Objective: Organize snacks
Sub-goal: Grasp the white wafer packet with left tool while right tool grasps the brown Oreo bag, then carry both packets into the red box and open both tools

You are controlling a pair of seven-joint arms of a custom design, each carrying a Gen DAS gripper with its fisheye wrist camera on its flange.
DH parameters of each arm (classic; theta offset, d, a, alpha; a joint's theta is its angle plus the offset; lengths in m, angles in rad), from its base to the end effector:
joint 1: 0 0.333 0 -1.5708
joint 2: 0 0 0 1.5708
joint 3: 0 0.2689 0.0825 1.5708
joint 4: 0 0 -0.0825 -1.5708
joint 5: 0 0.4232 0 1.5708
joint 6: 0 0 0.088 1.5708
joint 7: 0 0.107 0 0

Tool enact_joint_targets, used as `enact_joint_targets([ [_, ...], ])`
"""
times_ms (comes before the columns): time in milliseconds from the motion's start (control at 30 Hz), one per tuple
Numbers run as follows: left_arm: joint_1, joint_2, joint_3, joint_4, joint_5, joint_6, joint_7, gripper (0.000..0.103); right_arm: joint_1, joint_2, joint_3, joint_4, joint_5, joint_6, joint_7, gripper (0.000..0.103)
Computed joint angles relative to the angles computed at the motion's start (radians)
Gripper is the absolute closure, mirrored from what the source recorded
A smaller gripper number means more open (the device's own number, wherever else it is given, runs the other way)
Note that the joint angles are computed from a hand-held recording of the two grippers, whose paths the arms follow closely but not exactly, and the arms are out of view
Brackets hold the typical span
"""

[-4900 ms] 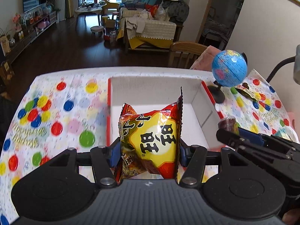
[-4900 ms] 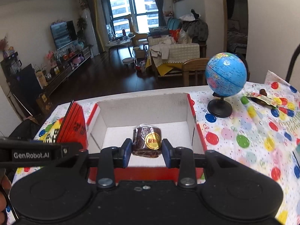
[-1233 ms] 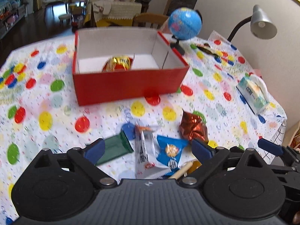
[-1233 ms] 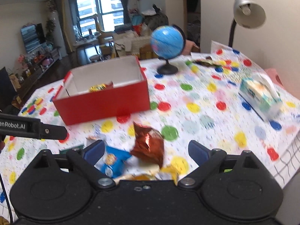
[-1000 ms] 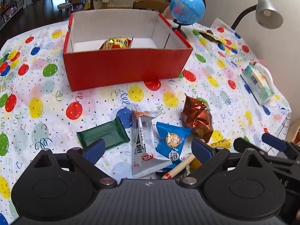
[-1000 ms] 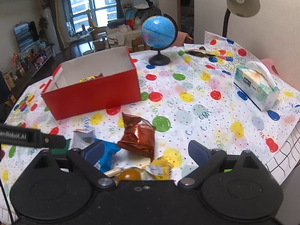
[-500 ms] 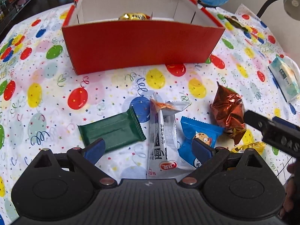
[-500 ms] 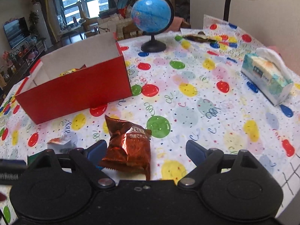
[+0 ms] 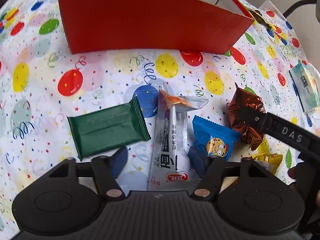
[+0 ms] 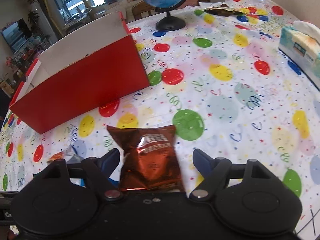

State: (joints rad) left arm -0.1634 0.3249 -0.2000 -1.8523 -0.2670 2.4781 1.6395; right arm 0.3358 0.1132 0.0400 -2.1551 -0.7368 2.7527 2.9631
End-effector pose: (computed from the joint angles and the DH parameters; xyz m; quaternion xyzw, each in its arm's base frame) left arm 0.6329 -0.2335 0.3159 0.6107 -0.7672 0.1957 0.0134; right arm 0.5580 0.2495 0.3206 -0.5270 0.7922 -0.1873 0.2441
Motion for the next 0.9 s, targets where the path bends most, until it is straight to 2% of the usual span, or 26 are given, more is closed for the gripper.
enact_joint_targets([
  [67, 0.005, 0.003, -0.004, 0.005, -0.013, -0.008, 0.008, 0.049, -0.003, 0.010, 0.004, 0.007, 0.030, 0.004, -0.031, 0.033],
  [100, 0.006, 0.003, -0.006, 0.006, -0.018, -0.013, 0.015, 0.053, -0.005, 0.013, 0.005, 0.005, 0.047, 0.014, -0.043, 0.041],
  [167, 0.011, -0.002, -0.011, 0.004, -0.036, -0.017, 0.030, 0.063, -0.008, 0.015, 0.002, -0.001, 0.069, 0.041, -0.051, 0.045],
  [300, 0.014, -0.015, -0.013, -0.012, -0.059, -0.001, 0.048, 0.068, 0.000, 0.007, -0.004, -0.006, 0.054, 0.041, -0.038, 0.049],
  [367, 0.012, -0.024, -0.012, -0.022, -0.060, 0.009, 0.051, 0.071, 0.001, -0.001, -0.004, -0.013, 0.046, 0.045, -0.030, 0.058],
  [467, 0.009, -0.039, -0.009, -0.037, -0.055, 0.019, 0.058, 0.075, 0.003, -0.015, -0.002, -0.022, 0.028, 0.043, -0.015, 0.060],
  [533, 0.004, -0.047, -0.004, -0.044, -0.039, 0.025, 0.048, 0.076, 0.007, -0.024, 0.001, -0.022, 0.000, 0.027, 0.003, 0.061],
  [900, 0.031, -0.155, -0.007, -0.121, -0.126, 0.046, 0.113, 0.076, 0.000, -0.126, 0.045, -0.056, -0.065, -0.009, 0.073, 0.061],
])
